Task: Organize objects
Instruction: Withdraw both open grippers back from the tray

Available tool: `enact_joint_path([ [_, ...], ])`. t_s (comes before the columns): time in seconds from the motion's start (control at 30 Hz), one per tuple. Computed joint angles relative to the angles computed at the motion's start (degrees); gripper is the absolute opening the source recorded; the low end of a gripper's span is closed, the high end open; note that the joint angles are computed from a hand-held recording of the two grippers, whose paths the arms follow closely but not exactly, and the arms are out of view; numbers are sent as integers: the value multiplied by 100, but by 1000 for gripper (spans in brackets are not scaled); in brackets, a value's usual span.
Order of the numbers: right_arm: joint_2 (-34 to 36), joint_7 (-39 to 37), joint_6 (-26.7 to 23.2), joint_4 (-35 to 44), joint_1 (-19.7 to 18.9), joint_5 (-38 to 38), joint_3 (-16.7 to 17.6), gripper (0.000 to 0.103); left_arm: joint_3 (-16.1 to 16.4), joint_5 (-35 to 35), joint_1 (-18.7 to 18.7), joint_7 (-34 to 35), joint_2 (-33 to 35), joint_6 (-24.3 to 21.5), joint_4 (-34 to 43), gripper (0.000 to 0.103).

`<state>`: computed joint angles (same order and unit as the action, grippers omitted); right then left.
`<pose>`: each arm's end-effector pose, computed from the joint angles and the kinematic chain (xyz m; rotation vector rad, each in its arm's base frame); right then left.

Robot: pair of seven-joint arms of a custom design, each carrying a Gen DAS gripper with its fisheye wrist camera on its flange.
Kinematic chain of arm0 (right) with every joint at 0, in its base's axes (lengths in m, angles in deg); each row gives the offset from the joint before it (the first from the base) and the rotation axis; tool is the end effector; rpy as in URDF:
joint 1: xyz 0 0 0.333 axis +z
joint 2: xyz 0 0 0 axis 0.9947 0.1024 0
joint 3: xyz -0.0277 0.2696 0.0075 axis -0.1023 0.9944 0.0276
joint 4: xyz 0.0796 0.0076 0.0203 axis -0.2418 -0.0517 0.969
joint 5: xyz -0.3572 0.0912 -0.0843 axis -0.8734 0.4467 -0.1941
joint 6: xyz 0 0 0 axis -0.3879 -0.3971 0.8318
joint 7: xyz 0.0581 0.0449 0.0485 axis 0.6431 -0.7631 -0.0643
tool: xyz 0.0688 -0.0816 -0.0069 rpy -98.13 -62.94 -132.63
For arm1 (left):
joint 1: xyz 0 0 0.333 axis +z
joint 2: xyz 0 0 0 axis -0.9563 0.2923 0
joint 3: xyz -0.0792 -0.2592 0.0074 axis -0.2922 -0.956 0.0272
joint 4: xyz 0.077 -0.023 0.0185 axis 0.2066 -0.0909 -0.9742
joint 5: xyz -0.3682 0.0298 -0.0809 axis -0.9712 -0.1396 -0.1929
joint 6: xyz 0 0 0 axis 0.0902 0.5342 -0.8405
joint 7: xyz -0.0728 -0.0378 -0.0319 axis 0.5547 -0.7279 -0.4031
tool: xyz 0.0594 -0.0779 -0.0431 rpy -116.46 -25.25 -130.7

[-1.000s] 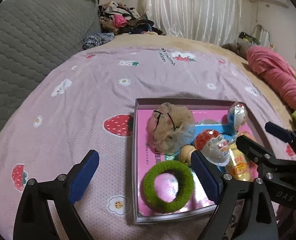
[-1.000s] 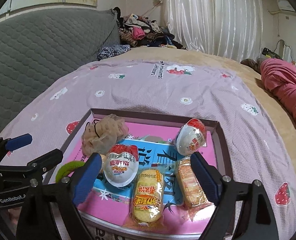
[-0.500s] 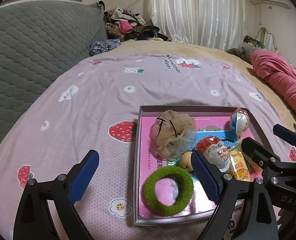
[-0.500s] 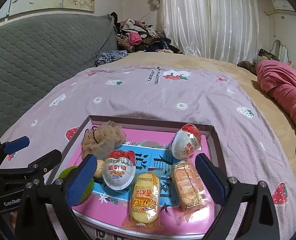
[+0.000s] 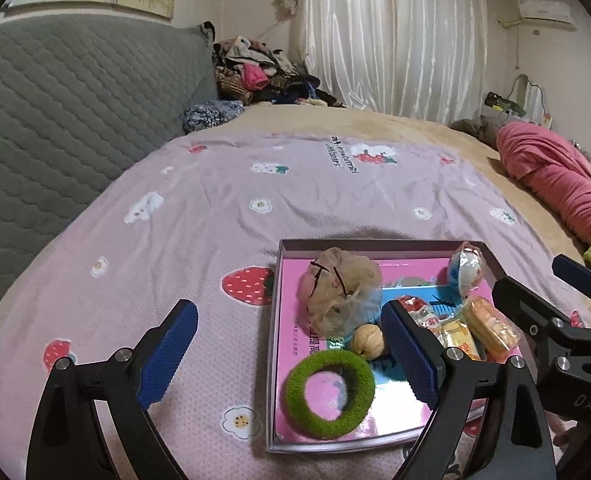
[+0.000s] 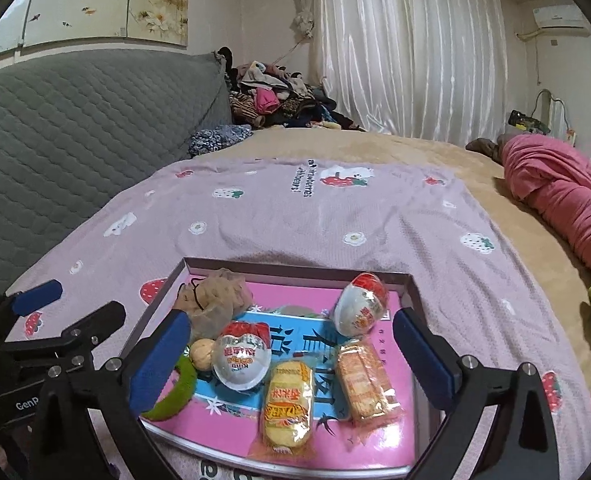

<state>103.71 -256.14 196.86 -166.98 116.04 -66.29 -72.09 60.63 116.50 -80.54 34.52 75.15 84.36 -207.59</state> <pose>0.4525 0.4047 0.3680 -1.8479 1.2536 -0.6333 0.4157 -0.2160 0.3639 -1.8477 1.4095 -0.7301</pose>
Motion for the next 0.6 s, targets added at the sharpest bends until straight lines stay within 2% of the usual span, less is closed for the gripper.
enact_joint_path([
  [0.07, -155, 138, 8, -144, -3, -35, 8, 102, 4, -8, -13, -53, -122, 53, -78, 93],
  [0.2, -370, -345, 124, -387, -82, 580, 73, 102, -79, -384, -64, 212, -432, 40, -304, 93],
  [0.37, -929, -416, -87, -967, -91, 694, 189, 102, -319, -866, -103, 487, -835, -292, -557, 93],
  [0.47, -1249, -832, -141, -1352, -182, 1222, 327, 102, -516, -1179, -215, 756, -1239, -647, -748, 93],
  [0.6, -1714, -1170, -230, -1763, -312, 1620, 499, 102, -597, -1644, -336, 1073, -1781, -644, -1003, 93],
])
